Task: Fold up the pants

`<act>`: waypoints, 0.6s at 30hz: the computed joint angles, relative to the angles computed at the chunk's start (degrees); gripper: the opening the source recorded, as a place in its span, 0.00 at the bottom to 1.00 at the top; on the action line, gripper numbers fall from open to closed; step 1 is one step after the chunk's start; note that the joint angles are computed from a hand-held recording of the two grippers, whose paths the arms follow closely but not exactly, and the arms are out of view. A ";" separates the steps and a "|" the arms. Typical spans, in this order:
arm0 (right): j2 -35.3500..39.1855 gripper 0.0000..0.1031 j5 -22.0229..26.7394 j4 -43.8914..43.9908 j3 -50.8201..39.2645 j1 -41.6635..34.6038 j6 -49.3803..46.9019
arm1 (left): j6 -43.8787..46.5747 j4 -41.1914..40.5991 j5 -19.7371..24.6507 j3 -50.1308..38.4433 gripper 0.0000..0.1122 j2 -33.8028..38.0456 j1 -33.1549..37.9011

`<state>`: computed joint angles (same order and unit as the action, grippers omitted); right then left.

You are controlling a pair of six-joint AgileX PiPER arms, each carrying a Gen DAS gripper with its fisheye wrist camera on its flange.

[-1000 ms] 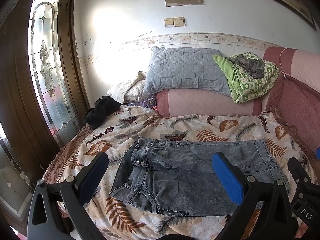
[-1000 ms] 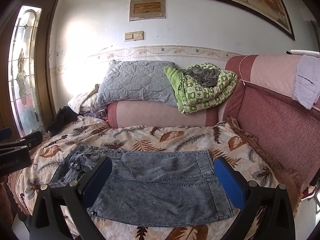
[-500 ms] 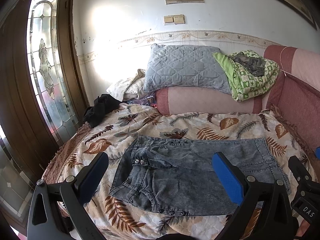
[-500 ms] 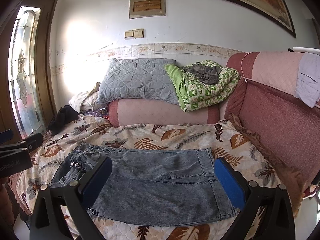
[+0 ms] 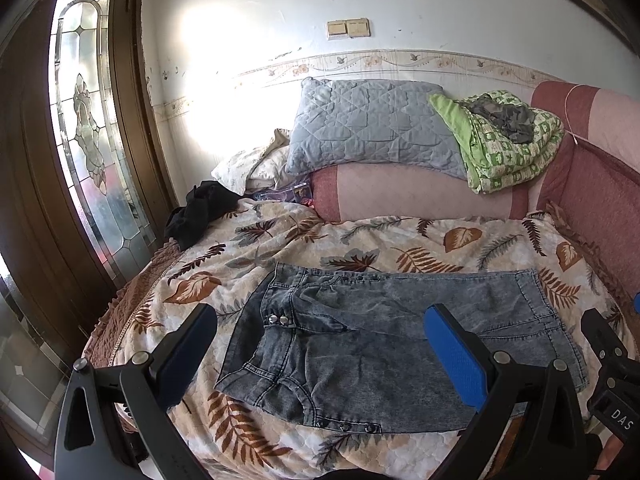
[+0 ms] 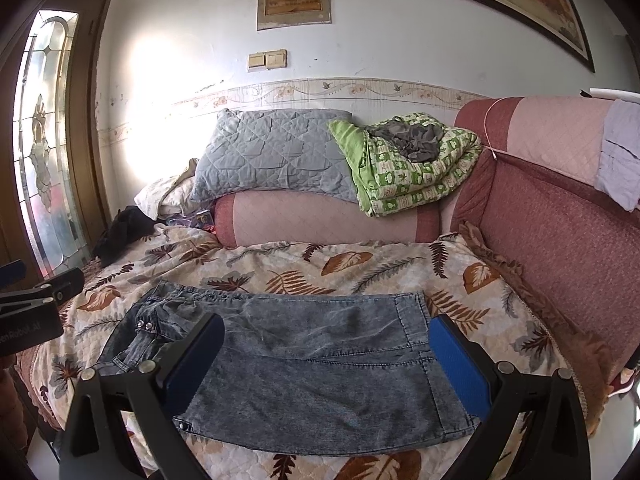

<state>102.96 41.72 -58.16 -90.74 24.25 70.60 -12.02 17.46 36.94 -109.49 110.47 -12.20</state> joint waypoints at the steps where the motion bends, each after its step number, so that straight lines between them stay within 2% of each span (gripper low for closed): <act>1: 0.31 1.00 -0.22 0.41 -0.29 -0.29 -0.35 | -0.09 0.16 0.06 -0.29 0.92 0.34 -0.06; 15: 4.12 1.00 -1.96 4.45 -3.29 -3.05 -3.56 | 1.16 -0.36 2.93 -6.80 0.92 5.97 0.01; 18: 5.17 1.00 -2.25 4.96 -3.88 -3.69 -4.05 | 2.28 -0.71 4.69 -10.20 0.92 8.73 0.14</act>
